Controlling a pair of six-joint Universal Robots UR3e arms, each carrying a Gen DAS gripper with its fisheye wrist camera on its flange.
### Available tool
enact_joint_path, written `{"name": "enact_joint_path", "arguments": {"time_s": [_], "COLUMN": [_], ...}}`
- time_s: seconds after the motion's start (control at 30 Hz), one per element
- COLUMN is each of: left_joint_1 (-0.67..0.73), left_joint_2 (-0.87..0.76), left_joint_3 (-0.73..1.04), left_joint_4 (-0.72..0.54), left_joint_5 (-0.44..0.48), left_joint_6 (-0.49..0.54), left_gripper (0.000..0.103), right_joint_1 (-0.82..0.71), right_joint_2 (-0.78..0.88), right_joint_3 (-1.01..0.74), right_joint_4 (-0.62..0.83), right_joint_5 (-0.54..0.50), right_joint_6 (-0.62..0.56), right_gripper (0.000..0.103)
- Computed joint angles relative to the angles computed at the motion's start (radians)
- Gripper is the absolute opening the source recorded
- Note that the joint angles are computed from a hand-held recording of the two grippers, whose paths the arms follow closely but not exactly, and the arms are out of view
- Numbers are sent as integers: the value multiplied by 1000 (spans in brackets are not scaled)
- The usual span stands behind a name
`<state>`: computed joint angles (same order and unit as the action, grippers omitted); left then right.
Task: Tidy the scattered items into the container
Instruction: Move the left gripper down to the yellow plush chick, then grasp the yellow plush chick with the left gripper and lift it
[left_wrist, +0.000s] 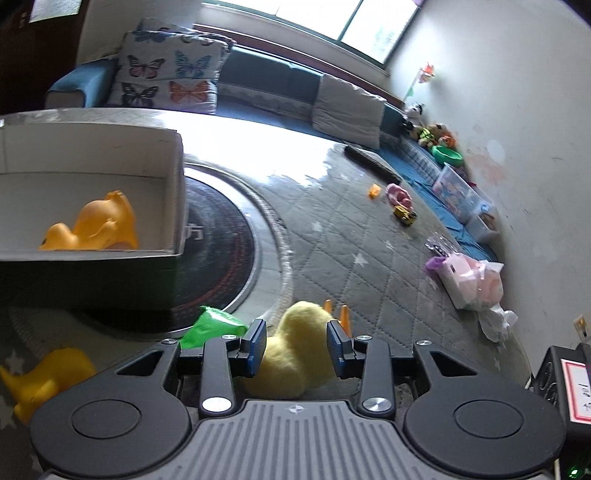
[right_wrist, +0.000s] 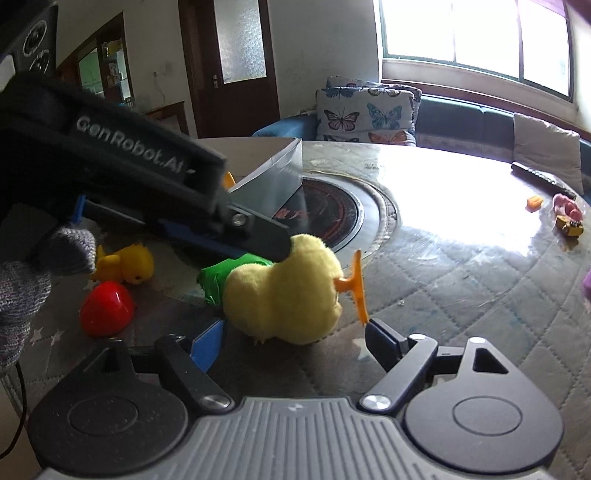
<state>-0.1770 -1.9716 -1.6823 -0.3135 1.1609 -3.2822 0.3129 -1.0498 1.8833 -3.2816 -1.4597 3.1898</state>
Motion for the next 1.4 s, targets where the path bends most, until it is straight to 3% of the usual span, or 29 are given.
{"name": "enact_joint_path", "arguments": {"time_s": [0.3, 0.93, 1.4], "left_joint_1": [-3, 20, 75], "left_joint_2": [-65, -197, -100], "left_joint_3": [67, 208, 56], "left_joint_4": [-19, -67, 45], "left_joint_5": [-14, -100, -140], "left_joint_6": [8, -52, -111], "left_gripper": [38, 41, 38], "right_joint_1": [-22, -37, -27], "right_joint_2": [19, 51, 17], "right_joint_3": [6, -32, -19], "right_joint_4": [-22, -16, -42], "right_joint_5": [27, 49, 86], "right_joint_6": [55, 54, 70], "right_gripper": [67, 71, 67]}}
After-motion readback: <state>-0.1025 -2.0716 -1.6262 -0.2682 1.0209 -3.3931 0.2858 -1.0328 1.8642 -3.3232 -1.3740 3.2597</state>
